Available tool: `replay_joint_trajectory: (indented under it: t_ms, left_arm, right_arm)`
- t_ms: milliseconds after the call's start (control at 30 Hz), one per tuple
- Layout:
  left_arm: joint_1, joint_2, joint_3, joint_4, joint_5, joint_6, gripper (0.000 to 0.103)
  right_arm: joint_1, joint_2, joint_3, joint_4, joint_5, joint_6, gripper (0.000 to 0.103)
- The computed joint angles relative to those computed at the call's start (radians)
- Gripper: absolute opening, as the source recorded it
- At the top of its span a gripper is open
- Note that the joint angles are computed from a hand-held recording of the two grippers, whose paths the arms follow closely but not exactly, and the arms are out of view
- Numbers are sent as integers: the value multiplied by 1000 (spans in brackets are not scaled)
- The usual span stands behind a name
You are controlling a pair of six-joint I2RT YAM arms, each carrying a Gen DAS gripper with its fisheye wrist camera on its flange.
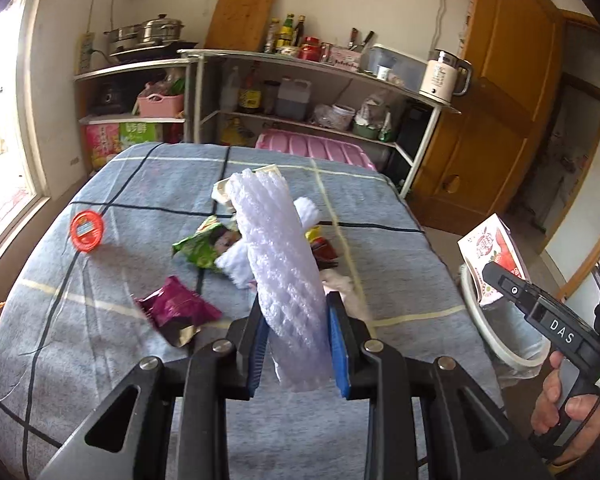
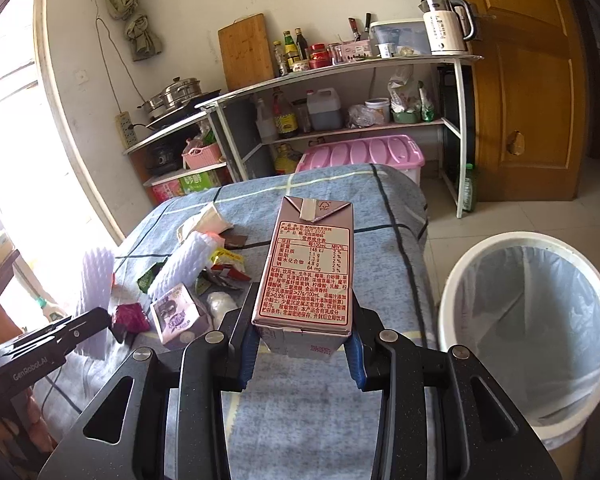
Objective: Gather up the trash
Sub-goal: 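Lift both held items and carry them over the white bin, then open both grippers to drop the carton and foam sleeve into the bin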
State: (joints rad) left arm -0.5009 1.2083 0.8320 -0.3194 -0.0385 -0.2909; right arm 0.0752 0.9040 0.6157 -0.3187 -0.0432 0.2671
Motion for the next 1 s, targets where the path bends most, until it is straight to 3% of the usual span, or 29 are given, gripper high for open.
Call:
replay_joint_trajectory:
  t_ms: [200,433,733,1000]
  left_arm:
    - [-140,145,142,16,32,8,29]
    - [-272,342,308,30,88,13,29]
    - [-408,598,568,-30,126,65,30]
    - [-468,779,771,-127,133,102,30]
  right_arm:
    - [-216,-109,2,-121,-86,-101,37]
    - [-559,-114,7,-212,-249,-288,37]
    - [-829,47,10,-199,-314,-472,37]
    - [-923,224,39,-141,-288,-550,37]
